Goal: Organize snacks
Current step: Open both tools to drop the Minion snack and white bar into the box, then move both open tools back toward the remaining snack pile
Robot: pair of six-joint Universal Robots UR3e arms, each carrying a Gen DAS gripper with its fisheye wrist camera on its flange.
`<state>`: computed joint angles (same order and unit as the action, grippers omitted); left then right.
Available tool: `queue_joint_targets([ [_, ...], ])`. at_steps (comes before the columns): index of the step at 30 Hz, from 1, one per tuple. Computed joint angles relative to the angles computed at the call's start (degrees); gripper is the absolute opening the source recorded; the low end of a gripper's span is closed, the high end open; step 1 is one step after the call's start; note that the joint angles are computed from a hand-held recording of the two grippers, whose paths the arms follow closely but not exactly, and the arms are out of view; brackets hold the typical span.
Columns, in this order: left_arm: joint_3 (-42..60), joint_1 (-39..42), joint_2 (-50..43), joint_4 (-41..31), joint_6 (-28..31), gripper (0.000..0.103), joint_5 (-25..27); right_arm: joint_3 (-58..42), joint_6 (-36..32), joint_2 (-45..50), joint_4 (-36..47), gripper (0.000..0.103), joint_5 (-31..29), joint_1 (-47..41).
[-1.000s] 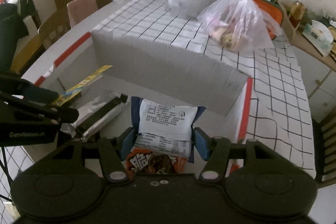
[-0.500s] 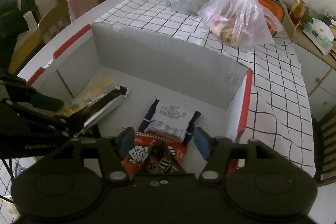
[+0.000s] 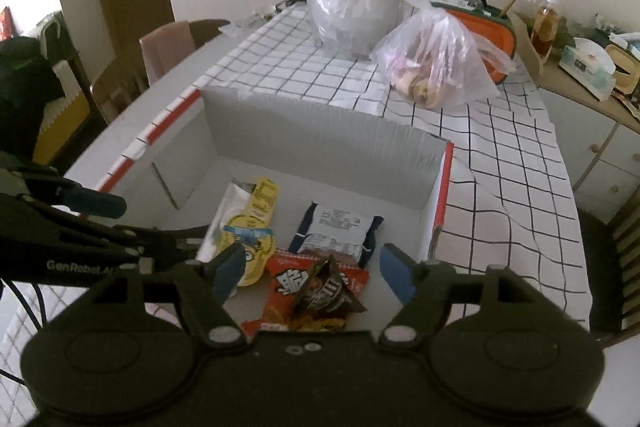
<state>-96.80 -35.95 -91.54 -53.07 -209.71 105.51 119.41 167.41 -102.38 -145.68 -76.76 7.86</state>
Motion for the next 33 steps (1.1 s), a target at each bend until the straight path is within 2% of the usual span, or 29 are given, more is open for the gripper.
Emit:
queue_joint_targets([
  [8,-1.7,-5.4,5.8,-1.1,-3.3,0.058,4.0,3.5,1.7,-11.1,4.6,0.077,1.8,-0.4],
  [12,-2.3,-8.6,8.5,-2.2,-5.5,0.059,6.3,5.2,2.3,-17.5,7.5,0.082,3.2,-1.1],
  [16,-2.6,-11.9,10.3,-3.3,-7.8,0.063,9.0,6.4,2.8,-23.9,11.6,0.083,5.0,-2.1],
  [28,-6.2,-22.4,14.9,-5.7,-16.0,0.070,14.7,9.2,2.9,-43.5,26.4,0.098,10.8,-5.8],
  [33,-9.7,-25.4,17.1,-6.4,-20.1,0.075,15.3,10.6,4.6,-48.8,30.2,0.100,10.0,-4.1],
])
